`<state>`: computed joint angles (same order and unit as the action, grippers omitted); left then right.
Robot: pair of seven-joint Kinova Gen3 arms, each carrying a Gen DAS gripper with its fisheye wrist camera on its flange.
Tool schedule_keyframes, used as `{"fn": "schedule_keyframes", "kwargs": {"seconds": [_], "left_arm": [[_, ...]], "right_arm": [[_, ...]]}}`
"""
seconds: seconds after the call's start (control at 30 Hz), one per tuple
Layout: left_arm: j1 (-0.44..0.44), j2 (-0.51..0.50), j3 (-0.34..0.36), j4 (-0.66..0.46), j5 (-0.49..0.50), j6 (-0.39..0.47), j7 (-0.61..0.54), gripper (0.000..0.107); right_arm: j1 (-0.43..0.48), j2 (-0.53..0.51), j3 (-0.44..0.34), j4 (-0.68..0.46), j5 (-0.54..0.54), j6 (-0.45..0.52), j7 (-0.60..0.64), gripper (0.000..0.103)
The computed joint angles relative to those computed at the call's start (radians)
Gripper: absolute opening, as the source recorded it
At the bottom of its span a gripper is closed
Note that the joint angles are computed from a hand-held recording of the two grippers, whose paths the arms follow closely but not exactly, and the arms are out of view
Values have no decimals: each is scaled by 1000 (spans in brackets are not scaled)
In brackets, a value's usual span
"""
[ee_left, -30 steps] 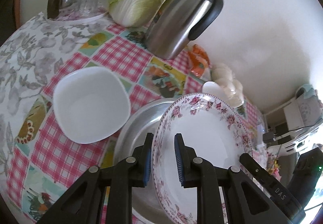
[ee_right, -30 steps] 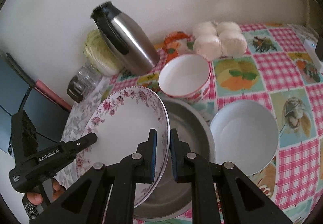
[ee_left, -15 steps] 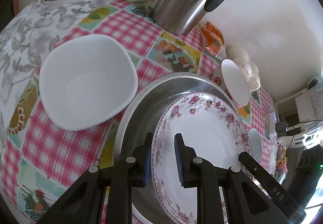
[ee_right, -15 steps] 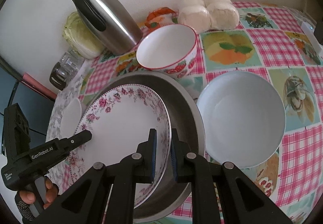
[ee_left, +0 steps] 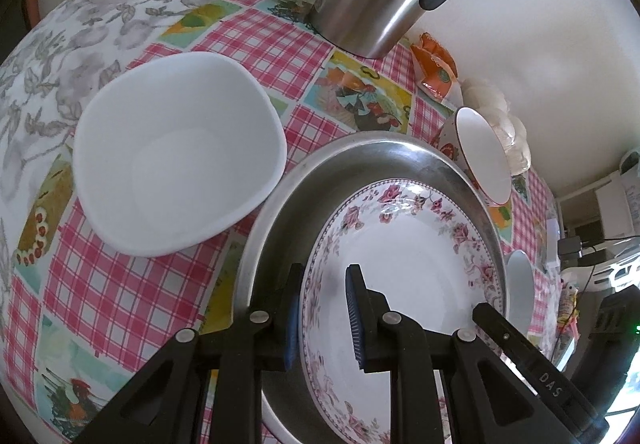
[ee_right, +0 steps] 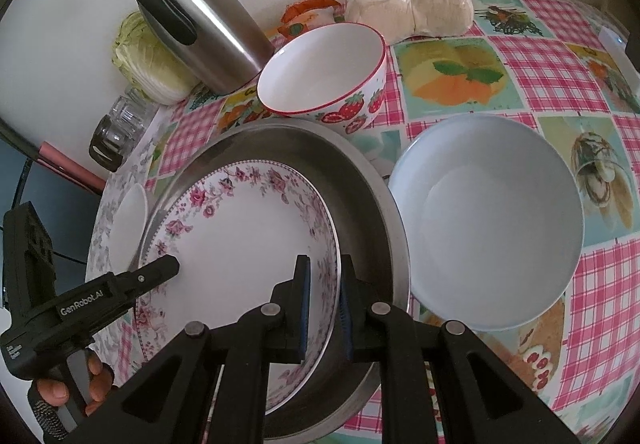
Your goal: Organize plates and bowls
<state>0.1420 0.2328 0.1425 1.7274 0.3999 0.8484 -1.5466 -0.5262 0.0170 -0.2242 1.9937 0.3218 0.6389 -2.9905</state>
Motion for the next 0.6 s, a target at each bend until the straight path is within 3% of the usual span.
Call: {"fn": "schedule_keyframes", "kwargs": {"seconds": [0.27, 0.6], "left_arm": [[11, 2, 0, -1, -23, -7, 0, 22], [19, 9, 2, -6, -41, -8, 10, 25]], "right_arm": [[-12, 16, 1, -11, 27, 22, -21, 15], [-64, 64, 12, -74, 85, 135, -34, 15]]}}
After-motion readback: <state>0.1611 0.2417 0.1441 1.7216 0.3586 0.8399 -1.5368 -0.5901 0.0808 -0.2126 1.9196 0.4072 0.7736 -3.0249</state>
